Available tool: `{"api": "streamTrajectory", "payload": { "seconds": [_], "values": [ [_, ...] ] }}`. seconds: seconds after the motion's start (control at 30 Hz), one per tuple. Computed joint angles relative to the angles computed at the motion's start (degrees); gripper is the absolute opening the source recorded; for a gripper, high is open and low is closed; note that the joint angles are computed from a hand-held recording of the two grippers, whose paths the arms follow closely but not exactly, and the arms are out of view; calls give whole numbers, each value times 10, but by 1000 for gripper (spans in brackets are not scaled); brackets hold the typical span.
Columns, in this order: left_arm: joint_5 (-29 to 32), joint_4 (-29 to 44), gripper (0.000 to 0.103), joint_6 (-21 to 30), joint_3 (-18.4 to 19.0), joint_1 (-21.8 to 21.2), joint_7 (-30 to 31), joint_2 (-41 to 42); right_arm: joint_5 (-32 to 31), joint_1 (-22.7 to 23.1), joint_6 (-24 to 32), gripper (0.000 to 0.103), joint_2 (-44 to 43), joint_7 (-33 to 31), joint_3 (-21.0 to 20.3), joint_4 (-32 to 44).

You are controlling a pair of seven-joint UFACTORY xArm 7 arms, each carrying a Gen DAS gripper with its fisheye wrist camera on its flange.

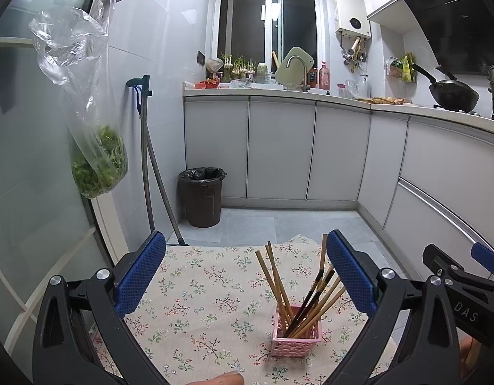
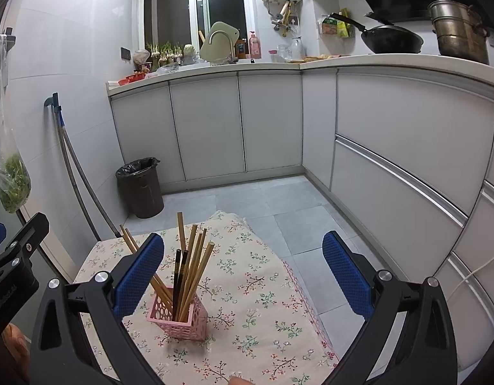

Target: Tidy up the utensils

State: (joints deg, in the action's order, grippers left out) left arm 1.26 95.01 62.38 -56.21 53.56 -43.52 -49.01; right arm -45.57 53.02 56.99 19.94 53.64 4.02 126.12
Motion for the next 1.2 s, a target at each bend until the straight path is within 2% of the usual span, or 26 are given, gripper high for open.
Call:
{"api": "streamTrajectory", "payload": {
  "seconds": [1.2],
  "values": [
    [-14, 13, 96, 21, -5, 18, 1, -6, 21, 2, 4, 96, 9, -15, -2, 11]
  ]
}}
